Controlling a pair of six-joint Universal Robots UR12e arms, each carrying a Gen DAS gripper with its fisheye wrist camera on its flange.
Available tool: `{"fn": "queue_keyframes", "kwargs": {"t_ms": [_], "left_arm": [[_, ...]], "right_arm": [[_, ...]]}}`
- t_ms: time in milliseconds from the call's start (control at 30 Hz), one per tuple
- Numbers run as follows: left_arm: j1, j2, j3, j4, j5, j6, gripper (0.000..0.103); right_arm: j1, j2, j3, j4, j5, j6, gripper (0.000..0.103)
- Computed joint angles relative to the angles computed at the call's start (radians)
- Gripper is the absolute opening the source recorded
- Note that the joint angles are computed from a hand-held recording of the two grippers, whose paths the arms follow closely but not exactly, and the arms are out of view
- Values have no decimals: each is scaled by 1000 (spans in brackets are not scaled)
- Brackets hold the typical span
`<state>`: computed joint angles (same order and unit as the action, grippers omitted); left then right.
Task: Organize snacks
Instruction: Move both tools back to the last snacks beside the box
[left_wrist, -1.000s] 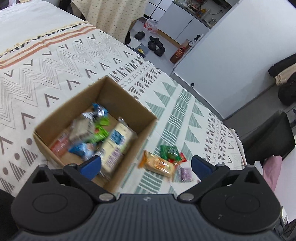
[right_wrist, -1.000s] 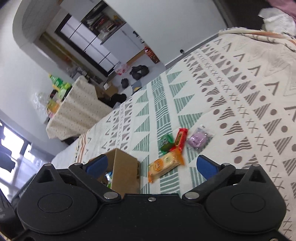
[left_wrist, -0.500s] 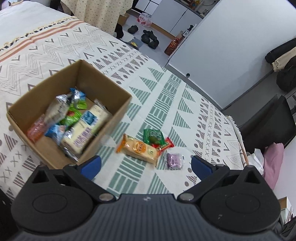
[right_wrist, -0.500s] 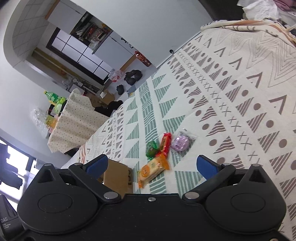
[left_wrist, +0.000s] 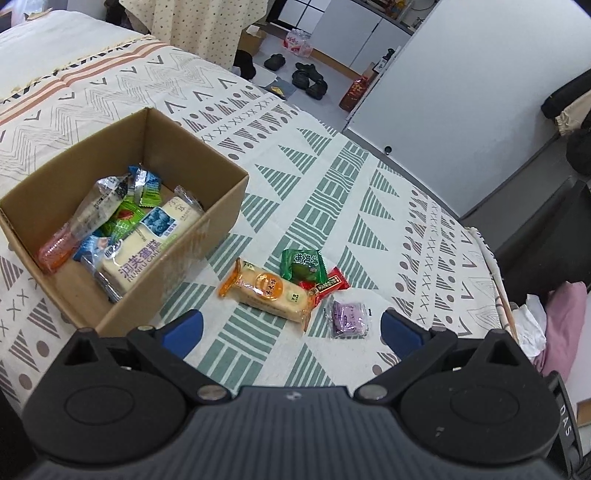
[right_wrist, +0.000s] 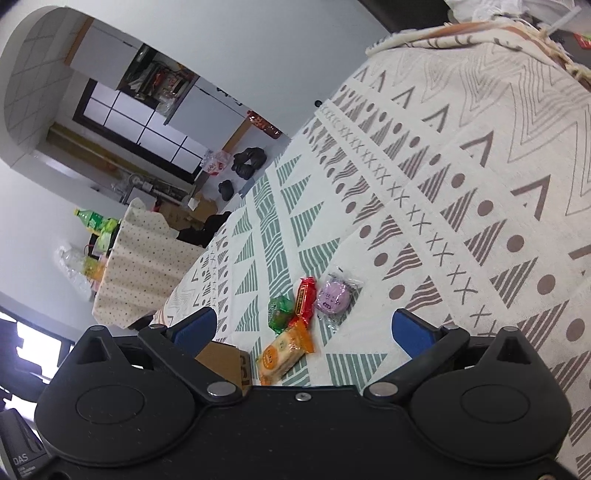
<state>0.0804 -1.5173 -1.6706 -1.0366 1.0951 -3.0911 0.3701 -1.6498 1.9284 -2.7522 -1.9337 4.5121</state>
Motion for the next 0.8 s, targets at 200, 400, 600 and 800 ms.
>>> {"fn": "queue_keyframes", "kwargs": {"t_ms": [200,400,600,800], "left_arm": [[-32,-6,-21,60,55,-31,100],[-57,-19,-28,75,97,-73,87],[-79,-42,-27,69,128,-113,68],[-98,-75,-20,84,153,-186,64]], "right_arm": [[-14,-2,12,1,24,23,97],[-33,0,22,5,46,48,86],[-57,9,34,-23,80,33,80],[-87,20,50,-46,148,7,68]]}}
